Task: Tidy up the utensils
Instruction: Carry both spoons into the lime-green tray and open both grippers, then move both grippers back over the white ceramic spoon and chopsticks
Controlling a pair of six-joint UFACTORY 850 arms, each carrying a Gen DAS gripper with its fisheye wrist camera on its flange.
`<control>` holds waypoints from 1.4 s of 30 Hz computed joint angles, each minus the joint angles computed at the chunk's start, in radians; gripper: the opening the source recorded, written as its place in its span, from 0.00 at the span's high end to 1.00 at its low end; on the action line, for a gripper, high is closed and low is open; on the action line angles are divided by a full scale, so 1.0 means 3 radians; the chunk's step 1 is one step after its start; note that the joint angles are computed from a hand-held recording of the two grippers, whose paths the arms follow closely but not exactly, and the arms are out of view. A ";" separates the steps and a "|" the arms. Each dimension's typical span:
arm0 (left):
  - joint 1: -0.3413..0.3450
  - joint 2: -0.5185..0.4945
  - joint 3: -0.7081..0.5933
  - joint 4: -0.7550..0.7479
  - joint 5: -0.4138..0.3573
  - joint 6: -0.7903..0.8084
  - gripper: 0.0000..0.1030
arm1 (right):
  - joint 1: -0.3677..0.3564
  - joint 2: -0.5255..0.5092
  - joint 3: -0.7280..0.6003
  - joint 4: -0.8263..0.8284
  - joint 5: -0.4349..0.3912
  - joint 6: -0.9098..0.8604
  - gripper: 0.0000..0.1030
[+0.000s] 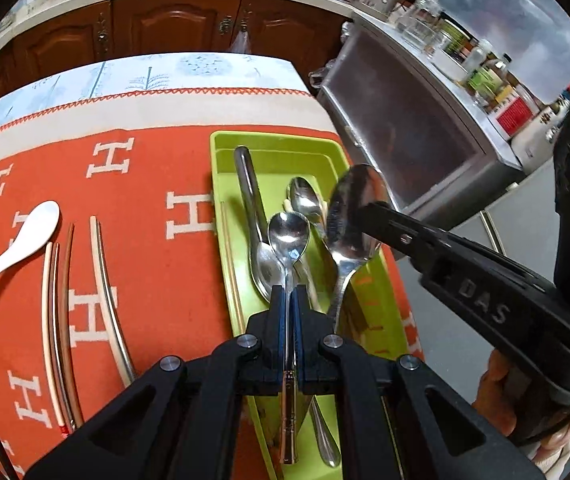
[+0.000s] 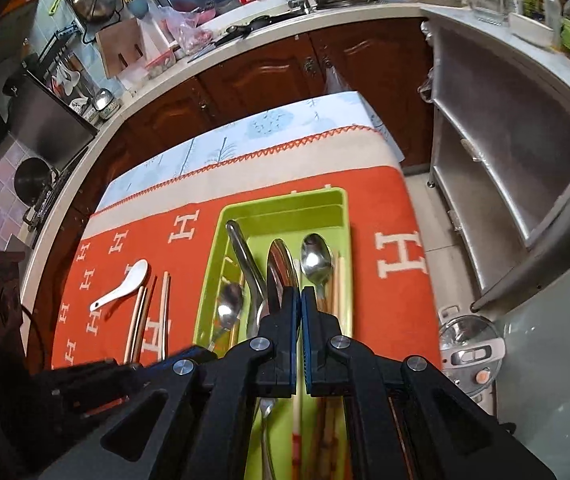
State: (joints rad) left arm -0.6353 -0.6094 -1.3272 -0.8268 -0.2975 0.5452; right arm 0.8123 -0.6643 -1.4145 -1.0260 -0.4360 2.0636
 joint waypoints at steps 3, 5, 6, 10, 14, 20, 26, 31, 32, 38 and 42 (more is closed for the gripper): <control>-0.0003 -0.0023 -0.0017 0.0032 0.0114 -0.0044 0.94 | -0.0080 -0.0242 -0.0287 0.0153 0.0036 -0.0154 0.98; 0.0004 -0.0015 -0.0014 0.0028 0.0132 -0.0035 0.87 | -0.0148 -0.0422 -0.0492 0.0276 0.0082 -0.0282 0.97; 0.0006 0.0000 -0.0005 0.0029 0.0141 -0.0029 0.81 | -0.0181 -0.0476 -0.0540 0.0332 0.0127 -0.0326 0.97; 0.0013 0.0080 0.0062 0.0083 0.0157 0.0016 0.75 | -0.0215 -0.0704 -0.0834 0.0554 0.0089 -0.0557 0.94; 0.0040 0.0190 0.0149 0.0341 0.0189 -0.0146 0.60 | -0.0181 -0.0772 -0.0965 0.0546 -0.0055 -0.0676 0.75; 0.0145 0.0361 0.0292 0.1359 0.0163 -0.0951 0.58 | -0.0046 -0.0799 -0.1133 0.0594 -0.0374 -0.0851 0.75; 0.0407 0.0509 0.0389 0.1759 0.0078 -0.1152 0.58 | 0.0103 -0.0811 -0.1294 0.0622 -0.0468 -0.0893 0.75; 0.0633 0.0567 0.0355 0.1846 -0.0033 -0.1060 0.58 | 0.0237 -0.0830 -0.1452 0.0726 -0.0508 -0.0956 0.75; 0.0679 0.0562 0.0337 0.1773 -0.0067 -0.0951 0.58 | 0.0258 -0.0852 -0.1509 0.0774 -0.0519 -0.0997 0.75; 0.0873 0.0450 0.0217 0.1623 -0.0197 -0.0619 0.58 | 0.0373 -0.1154 -0.2074 0.1123 -0.0629 -0.1411 0.75; 0.0980 0.0252 0.0051 0.1383 -0.0357 -0.0194 0.58 | 0.0404 -0.1434 -0.2532 0.1393 -0.0755 -0.1696 0.75</control>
State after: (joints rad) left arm -0.3412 -0.5338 -1.3119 -0.4119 -0.4047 0.4869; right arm 0.9334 -1.0944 -2.1742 -0.6081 -0.6624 1.5546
